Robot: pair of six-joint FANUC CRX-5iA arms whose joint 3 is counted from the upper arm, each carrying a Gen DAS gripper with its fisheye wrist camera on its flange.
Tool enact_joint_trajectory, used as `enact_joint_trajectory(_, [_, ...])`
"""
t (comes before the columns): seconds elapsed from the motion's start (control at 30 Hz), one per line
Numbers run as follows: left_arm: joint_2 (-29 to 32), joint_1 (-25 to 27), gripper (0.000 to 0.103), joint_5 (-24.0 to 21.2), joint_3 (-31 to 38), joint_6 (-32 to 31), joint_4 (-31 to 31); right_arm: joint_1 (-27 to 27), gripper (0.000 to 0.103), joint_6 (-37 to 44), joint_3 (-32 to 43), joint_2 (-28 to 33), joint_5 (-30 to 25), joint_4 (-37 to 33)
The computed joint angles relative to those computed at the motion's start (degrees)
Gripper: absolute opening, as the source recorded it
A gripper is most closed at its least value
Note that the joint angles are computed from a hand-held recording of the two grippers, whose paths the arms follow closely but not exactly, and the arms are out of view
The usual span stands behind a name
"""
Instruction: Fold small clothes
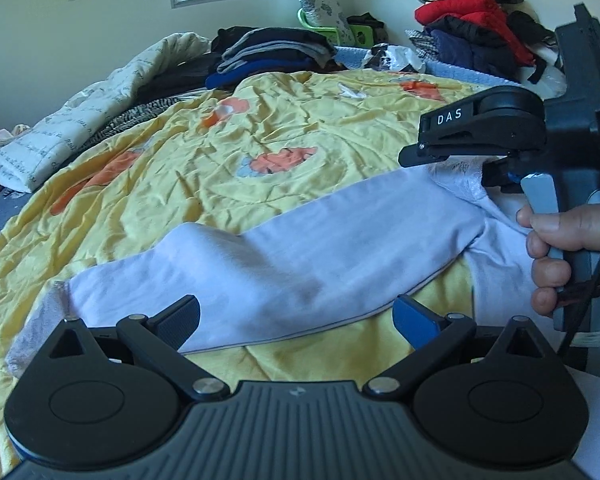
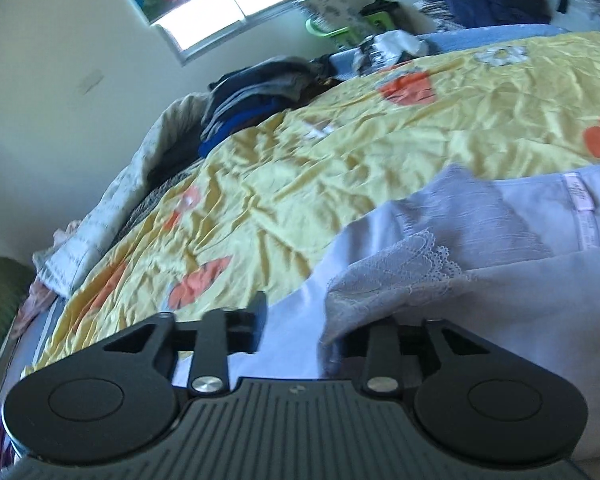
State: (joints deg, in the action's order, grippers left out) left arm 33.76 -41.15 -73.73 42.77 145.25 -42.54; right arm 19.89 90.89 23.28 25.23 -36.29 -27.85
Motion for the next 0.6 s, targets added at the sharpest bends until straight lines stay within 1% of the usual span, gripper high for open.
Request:
enact_joint_trajectory(0.07, [0.1, -0.1, 0.103, -0.7, 0.2, 0.0, -0.2, 0.2, 0.041, 1.3, 0.1, -0.3, -0.4, -0.7])
enact_joint_trajectory(0.2, [-0.2, -0.2, 0.103, -1.1, -0.1, 0.5, -0.4, -0.7, 0.041, 5.9, 2.0, 0.0, -3.6, -5.4])
enact_joint_trajectory(0.3, [-0.3, -0.5, 0.103, -1.8, 0.0, 0.4, -0.9, -0.8, 0.041, 6.5, 2.1, -0.5, -4.7, -6.1])
enact_joint_trajectory(0.4, [-0.3, -0.7, 0.103, -2.3, 0.1, 0.6, -1.1, -2.0, 0.041, 7.8, 2.4, -0.9, -6.6, -9.8])
enact_joint_trajectory(0.47, [-0.4, -0.5, 0.103, -2.2, -0.2, 1.1, -0.8, -2.9, 0.044, 9.5, 2.9, -0.8, -8.3, -12.7])
enact_joint_trajectory(0.5, [-0.6, -0.5, 0.103, -2.1, -0.3, 1.3, -0.7, -3.1, 0.047, 9.6, 3.3, -0.5, -9.5, -13.1])
enact_joint_trajectory(0.6, [-1.1, -0.7, 0.103, -2.2, -0.9, 1.6, -1.0, -1.7, 0.047, 5.0, 4.0, 0.6, -10.8, -8.3])
